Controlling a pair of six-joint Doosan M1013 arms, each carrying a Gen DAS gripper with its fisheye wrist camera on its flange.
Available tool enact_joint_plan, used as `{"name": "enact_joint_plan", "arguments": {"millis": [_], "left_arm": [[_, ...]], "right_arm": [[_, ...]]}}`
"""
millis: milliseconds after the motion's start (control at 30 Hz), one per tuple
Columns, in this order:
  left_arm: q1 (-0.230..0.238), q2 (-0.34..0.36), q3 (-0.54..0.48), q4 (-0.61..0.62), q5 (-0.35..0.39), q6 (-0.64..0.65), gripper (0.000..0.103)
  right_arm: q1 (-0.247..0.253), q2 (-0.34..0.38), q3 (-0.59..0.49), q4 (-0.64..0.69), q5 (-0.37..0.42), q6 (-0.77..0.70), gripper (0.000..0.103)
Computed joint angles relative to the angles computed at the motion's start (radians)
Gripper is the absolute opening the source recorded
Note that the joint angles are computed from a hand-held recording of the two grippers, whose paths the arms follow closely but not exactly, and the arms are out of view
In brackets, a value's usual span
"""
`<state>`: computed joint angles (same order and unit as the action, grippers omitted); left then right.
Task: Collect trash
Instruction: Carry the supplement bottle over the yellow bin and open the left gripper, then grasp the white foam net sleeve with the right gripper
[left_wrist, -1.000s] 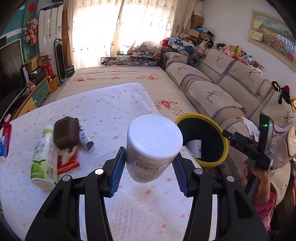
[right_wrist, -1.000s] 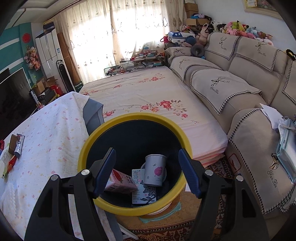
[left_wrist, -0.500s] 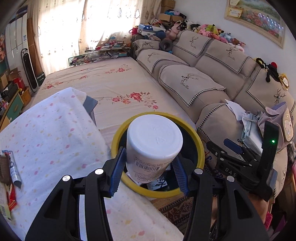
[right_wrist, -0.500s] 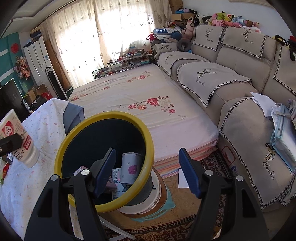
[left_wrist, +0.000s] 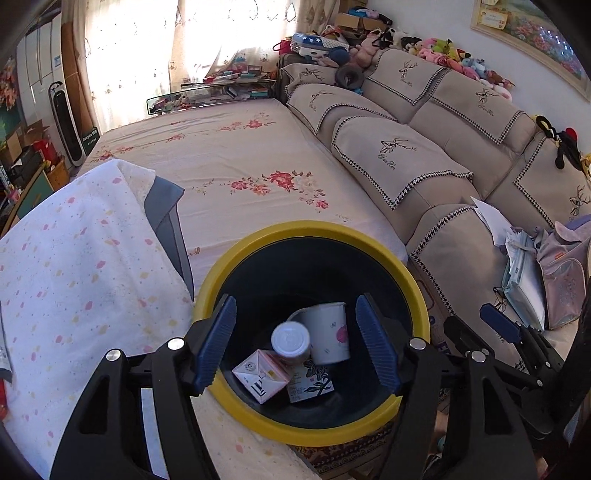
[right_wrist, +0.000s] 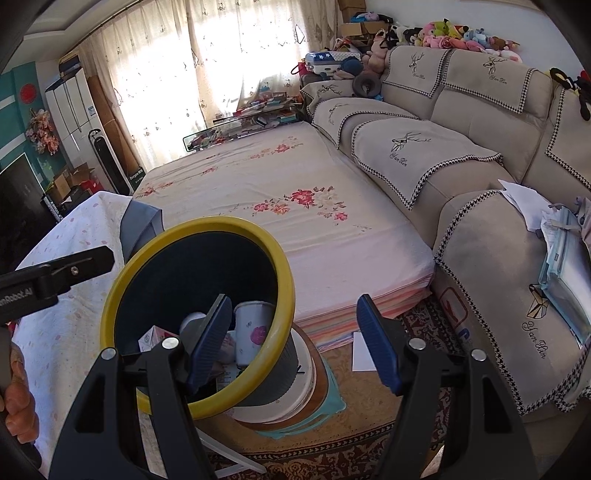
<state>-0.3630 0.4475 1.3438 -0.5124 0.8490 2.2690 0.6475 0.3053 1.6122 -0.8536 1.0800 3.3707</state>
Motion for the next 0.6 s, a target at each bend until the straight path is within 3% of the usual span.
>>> {"name": "enact_joint_plan", "arguments": {"millis": [100,300,467,600], "left_arm": [[0.036,-0.033,0.02,-0.052,0.016,0.026,0.068],[0.141,-0.123,0.089,-0.17,0.035,0.121,0.078],[0.244,-0.189,0.147,-0.24,-0.008,0.178,0.091],[0.324,-0.23,0.182,-0.277,-0.058,0.203,0.092]], "right_arm": [[0.003,0.002,-0.003,-0.002,-0.007,-0.002,0.067],[0.016,0.014,-0.027,0.001,-0.011,-0.031,0.068],[0.035,0.034,-0.068,0.0,-0.02,-0.069,0.069],[0.053,0.066,-0.125,0.011,-0.029,-0.129,0.071]]}}
